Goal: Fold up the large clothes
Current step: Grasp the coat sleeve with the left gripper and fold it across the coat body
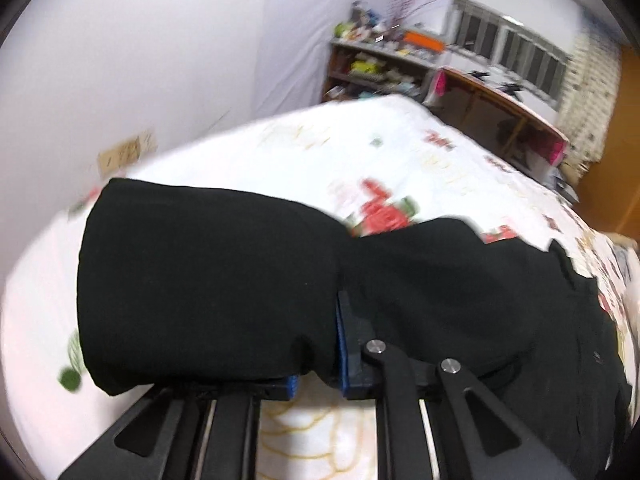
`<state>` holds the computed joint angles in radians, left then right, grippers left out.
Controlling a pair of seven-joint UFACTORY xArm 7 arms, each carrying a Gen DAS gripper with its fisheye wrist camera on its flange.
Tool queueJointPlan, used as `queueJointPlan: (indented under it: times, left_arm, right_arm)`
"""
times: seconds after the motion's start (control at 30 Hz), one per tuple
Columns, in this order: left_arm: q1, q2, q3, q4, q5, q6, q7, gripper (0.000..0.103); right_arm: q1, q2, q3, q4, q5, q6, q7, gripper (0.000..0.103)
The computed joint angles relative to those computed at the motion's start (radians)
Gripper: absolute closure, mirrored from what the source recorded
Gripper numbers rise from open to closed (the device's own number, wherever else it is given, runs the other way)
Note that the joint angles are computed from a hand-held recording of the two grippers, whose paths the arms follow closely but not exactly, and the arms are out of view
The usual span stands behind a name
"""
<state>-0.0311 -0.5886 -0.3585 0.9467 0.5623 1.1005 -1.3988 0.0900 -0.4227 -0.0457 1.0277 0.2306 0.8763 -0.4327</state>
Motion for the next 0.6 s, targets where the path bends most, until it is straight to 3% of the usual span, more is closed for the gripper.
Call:
queueJointPlan:
  times: [0.27,0.6]
  left_arm:
    - [-0.022,0.209,-0.063,0.311,0.13,0.001,0.093,0.089]
    - [-0.199,0.637,-0.113,0.784,0.327,0.001,0.185,0.089]
  right_arm:
    - [-0.026,-0.023,-0.051,0.022,0.043,0.02,-0.016,0.001]
    - [-0.088,-0.035,-0.114,0.038,0.074,0.028,-0.04,0.001]
